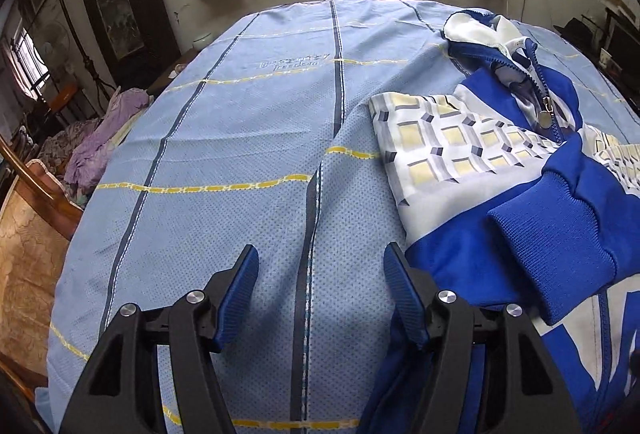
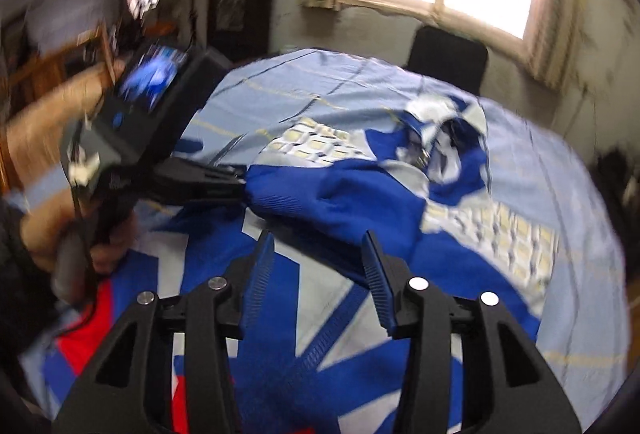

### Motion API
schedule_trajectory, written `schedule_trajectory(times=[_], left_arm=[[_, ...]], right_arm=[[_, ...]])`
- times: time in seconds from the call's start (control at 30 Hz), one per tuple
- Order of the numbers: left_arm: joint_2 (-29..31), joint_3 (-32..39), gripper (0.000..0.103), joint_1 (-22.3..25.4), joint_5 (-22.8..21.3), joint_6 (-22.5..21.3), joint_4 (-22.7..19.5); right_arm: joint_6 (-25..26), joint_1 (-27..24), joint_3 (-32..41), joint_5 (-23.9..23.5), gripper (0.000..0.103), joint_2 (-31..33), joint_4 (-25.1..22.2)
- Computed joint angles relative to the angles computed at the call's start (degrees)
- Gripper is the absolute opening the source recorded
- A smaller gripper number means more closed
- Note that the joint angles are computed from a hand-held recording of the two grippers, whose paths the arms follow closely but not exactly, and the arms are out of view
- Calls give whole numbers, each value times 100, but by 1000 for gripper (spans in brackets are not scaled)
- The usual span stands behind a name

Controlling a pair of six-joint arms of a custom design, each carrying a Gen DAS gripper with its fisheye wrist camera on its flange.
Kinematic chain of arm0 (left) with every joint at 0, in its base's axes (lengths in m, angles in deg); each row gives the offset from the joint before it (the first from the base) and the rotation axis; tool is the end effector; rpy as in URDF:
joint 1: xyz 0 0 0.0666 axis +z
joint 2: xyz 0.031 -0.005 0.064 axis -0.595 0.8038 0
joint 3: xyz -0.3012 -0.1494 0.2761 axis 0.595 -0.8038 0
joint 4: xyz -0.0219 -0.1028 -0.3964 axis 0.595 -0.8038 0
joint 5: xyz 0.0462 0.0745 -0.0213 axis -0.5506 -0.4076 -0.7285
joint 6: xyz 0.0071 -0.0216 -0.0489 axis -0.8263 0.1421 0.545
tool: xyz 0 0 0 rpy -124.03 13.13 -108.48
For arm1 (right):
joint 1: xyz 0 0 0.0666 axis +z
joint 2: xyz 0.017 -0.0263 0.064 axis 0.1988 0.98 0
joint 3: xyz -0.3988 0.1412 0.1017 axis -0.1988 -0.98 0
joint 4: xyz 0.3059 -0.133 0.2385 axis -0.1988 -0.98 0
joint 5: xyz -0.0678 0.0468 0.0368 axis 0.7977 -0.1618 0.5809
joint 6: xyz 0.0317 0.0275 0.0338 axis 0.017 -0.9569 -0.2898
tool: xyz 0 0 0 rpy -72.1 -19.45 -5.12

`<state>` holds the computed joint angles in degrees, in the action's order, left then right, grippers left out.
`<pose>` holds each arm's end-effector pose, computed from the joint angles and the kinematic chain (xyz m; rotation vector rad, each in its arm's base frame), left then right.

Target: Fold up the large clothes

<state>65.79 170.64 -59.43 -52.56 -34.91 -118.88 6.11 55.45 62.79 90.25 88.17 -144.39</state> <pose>0.5558 -0.2255 0.4799 0.1915 2.5142 0.1164 0.4292 0.3959 0.5533 -0.4759 2.2303 0.0660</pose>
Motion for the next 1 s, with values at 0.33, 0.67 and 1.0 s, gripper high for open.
schedule_trajectory(times=[0.33,0.67,1.0], left_arm=[[37,56,72,19,82,194,-87],[22,-5,76,-36,-148,177,14],[-25,-107,82,-50,-291,177,135]], right_arm=[[1463,159,565,1237,49,761,-255],[-987,-657,-206,12,14,-194,334],[-3770,-1968,-2280,-1991,49,-1495,1172]])
